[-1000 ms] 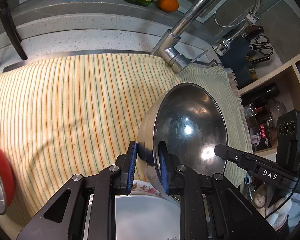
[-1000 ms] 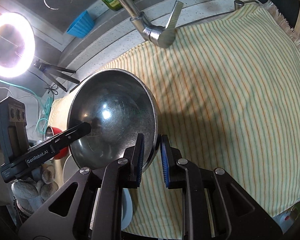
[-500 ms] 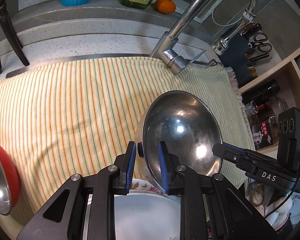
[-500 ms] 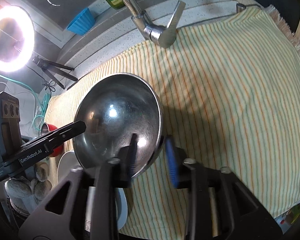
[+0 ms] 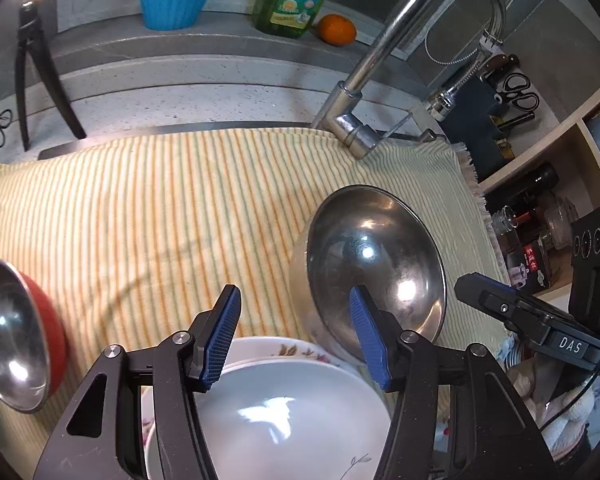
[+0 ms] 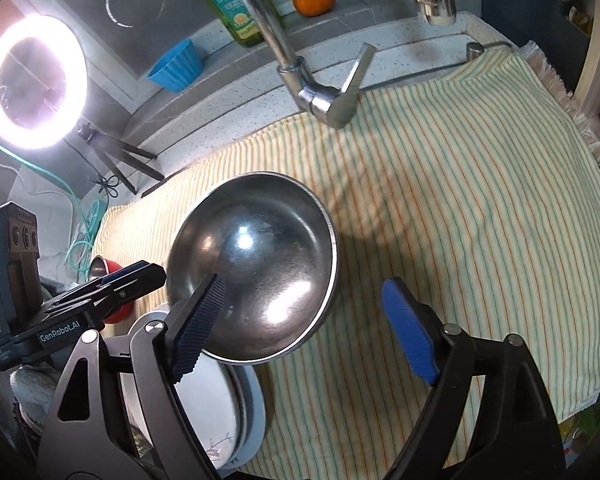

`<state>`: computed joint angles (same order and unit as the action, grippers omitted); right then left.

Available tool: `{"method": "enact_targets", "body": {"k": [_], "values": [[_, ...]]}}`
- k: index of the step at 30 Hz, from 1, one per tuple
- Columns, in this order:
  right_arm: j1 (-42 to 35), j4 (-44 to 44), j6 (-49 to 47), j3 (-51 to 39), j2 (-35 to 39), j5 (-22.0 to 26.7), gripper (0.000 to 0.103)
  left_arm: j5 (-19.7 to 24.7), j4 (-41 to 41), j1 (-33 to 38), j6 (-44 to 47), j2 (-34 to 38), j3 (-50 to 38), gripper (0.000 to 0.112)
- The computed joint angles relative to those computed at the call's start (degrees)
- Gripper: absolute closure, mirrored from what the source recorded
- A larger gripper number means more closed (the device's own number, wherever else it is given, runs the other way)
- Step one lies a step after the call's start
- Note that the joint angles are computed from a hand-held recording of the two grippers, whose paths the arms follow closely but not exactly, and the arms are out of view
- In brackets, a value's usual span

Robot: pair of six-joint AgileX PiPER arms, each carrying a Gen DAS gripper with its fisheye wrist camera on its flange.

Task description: Organize plates and bowls

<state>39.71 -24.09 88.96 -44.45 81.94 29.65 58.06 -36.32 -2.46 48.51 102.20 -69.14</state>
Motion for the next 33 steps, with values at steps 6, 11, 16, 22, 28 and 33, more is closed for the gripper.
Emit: {"method": "enact_targets", "body": {"k": [6, 11, 16, 22, 28, 33], "values": [[3.7, -2.9, 1.0, -5.6, 1.9, 4.1, 0.015, 1.7, -1.7, 5.4, 3.1, -2.3, 1.2, 0.057], [5.7, -3.5, -0.4, -10.7, 4.5, 5.0, 0.015, 4.7, -3.6, 12.4, 5.6, -2.8, 0.8, 0.057], [6.6, -1.5, -4.8, -17.3, 9.0, 4.2, 0.015, 6.2, -4.5, 20.5, 7.2, -1.6, -0.3, 0.057], [7.0, 4.0, -13.4, -26.0, 16.0, 2.6, 0.015, 7.4, -4.3, 29.7, 8.0, 1.6, -3.3, 0.057], [6.6, 12.1, -23.9, -35.6, 23.5, 2.6, 0.015, 8.8, -3.7, 35.3, 6.5, 5.9, -7.2, 0.057], [5.6, 21.2, -33.9, -45.5, 31.1, 3.8, 0.015, 10.0, -3.7, 36.9, 5.5, 9.2, -10.4, 0.065]]}}
